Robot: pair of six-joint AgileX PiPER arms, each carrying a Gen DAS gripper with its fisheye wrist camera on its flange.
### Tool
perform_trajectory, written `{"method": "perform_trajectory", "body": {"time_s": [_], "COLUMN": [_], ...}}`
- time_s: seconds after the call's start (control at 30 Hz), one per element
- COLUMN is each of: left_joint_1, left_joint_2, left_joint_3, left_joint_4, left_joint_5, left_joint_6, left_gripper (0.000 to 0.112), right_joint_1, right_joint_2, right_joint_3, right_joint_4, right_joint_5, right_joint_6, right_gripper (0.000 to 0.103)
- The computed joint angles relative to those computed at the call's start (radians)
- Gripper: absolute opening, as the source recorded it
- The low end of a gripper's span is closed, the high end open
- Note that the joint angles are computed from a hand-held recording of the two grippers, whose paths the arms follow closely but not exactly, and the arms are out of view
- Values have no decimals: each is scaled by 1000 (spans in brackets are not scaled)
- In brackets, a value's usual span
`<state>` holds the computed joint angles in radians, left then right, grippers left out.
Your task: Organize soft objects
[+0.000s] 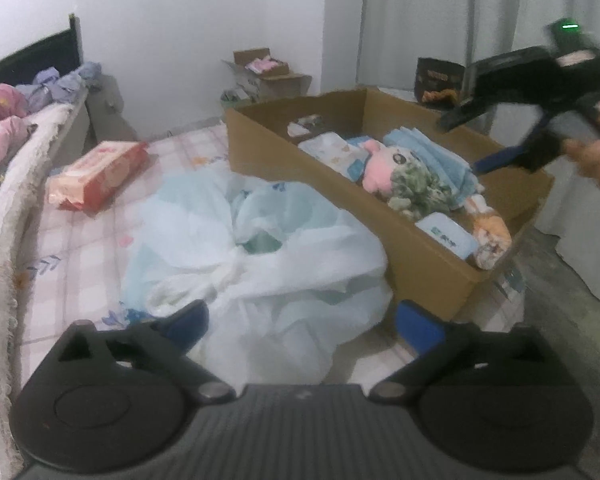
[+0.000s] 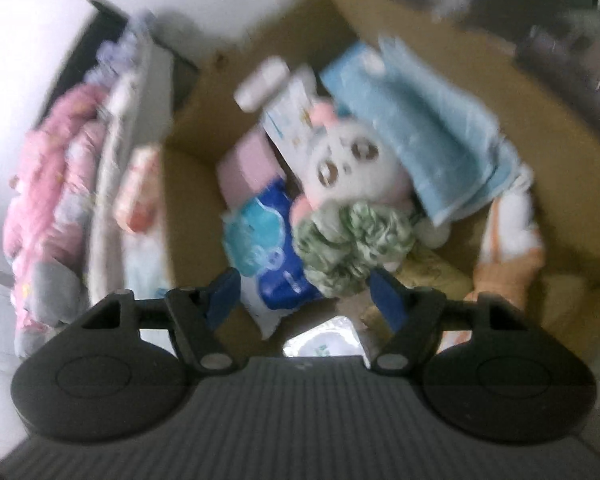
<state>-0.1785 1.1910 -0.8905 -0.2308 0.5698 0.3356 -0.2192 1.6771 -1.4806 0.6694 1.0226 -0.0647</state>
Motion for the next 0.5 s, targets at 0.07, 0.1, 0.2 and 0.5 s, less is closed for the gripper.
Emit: {"method": "perform_trajectory", "body": {"time_s": [0.07,0.1,0.2,0.5], "left_joint_1": [-14,-27,-75,-189], "left_joint_2": [-11,-14,-22,-75], "left_joint_3": [3,1,-11,-28], "left_joint_4": [50,99,270,554], "left_joint_5": [-13,-13,6,85], "left_joint_6": [-59,-113,-295,-634], "left_gripper": [103,103,103,103], "right_joint_1": [-37,-56,-87,159], "right_joint_2": [-118,-193,-382,-820], "right_joint_3": [108,174,321,637], "right_joint_4": [65,92,112,-511], "right_joint_5": [-57,-91,-162,-387], "right_joint_6": [-87,-130,-234,257], "right_gripper": [80,82,89,102]}}
